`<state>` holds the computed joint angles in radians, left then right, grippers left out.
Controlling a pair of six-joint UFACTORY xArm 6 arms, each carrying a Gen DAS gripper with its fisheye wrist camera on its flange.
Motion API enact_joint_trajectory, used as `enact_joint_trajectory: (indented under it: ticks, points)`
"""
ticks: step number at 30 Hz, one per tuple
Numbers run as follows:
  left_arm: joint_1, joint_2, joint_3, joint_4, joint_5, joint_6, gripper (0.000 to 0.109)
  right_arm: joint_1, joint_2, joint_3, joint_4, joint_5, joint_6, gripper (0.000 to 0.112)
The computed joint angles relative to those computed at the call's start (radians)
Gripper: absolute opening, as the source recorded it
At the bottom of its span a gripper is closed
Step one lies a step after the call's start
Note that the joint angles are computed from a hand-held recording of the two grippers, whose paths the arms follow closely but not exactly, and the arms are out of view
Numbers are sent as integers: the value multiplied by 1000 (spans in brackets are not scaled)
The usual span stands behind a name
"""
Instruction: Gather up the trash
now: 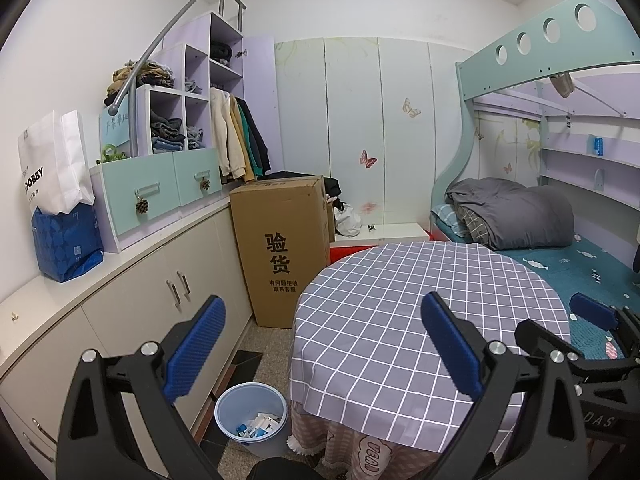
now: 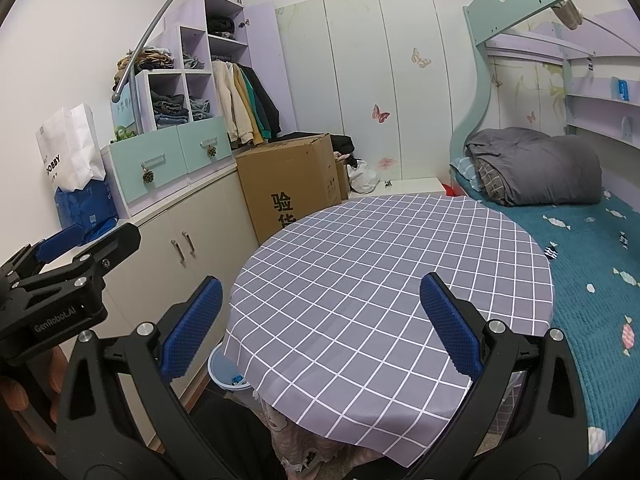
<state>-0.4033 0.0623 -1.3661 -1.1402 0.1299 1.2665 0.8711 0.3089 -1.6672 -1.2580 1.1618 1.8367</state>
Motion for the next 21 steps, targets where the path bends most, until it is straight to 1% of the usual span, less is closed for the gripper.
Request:
enact_joint_trajectory:
  ticks: [4,7,10,14,17,21]
  points:
    - [3,11,-3,-11,4,4,96,-5,8,-15,6,3,-20,97]
    - [1,34,-17,17,1,-19,96,-16,13,-22,6,-9,-28,97]
    - [3,60,-32,69,0,-71,96,-32,18,-28,8,-26,-35,97]
    - [1,99,-56,177,5,-179,96,-59,33,-40,32,-58,-56,97]
    - [5,134,-76,312,22,-318,96,-80,29,-23,46,-79,-56,97]
    - [4,190,-117,478,29,-469,96,-117,17,17,72,-122,-44,97]
